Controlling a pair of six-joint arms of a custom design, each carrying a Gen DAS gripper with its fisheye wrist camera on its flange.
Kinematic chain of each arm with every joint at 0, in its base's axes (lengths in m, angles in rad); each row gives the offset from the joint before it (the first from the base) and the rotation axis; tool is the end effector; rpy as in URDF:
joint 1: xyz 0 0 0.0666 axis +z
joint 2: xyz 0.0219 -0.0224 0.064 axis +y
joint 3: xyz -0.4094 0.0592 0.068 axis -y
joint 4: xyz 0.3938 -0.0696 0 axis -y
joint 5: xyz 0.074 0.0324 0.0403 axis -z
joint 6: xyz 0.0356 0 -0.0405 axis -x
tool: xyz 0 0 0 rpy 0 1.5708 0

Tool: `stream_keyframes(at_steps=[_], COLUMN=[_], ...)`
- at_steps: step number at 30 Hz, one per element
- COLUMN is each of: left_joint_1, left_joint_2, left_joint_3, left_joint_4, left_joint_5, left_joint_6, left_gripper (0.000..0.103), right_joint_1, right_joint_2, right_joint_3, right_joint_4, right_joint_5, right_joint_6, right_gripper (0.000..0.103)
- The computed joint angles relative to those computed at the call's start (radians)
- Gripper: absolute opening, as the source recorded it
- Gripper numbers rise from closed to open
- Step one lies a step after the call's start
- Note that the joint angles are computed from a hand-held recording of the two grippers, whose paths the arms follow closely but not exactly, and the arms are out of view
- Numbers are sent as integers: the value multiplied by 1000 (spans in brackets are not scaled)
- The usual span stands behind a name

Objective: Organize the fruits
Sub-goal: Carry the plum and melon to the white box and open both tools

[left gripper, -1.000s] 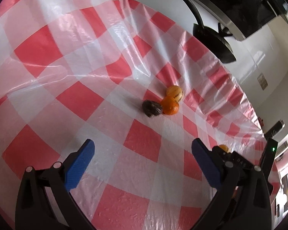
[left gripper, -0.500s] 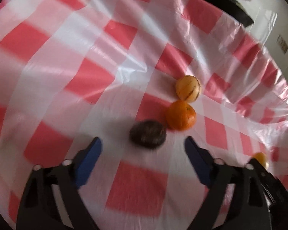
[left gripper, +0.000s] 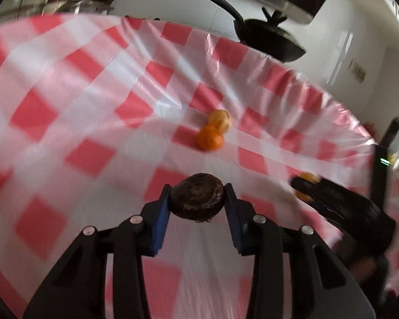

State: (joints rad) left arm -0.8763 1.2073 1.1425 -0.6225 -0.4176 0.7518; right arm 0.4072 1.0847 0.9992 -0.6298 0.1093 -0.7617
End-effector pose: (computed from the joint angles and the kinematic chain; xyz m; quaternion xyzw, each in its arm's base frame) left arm 0.2764 -0.3100 0.4442 -0.0334 0.8882 -0.1754 0.4234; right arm 0.3374 0.1408 0.4188 0.1825 0.8903 0.1871 0.3729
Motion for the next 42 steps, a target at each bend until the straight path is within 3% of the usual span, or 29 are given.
stream_keyframes(at_steps=[5,13,25,30,34,42], left_joint_1=[-5,8,17,-19,-74,-210], left_joint_2=[-61,-56,-54,-121,-200,-381], left_joint_3=[-56,-62,-57,-86,-119,-187], left_joint_4=[71,102,78,33,-35,-227], left_joint_5=[7,61,52,11,-55,-229], left_joint_6=[47,53,79,128,153,264], left_gripper=[40,40,40,40,40,40], right_joint_1=[-1,-1,-9,-2,81,394], right_joint_2=[2,4,8,-5,-61,-124], right_joint_3=[1,3,8,9,-13,-12], right_joint_4=[-1,-3,-10,-48,-89,-123], right_joint_5=[-1,-2,-2,-19,-22,141], right_joint_6=[1,2,-4,-23,-71,-122], right_gripper=[45,45,45,45,45,45])
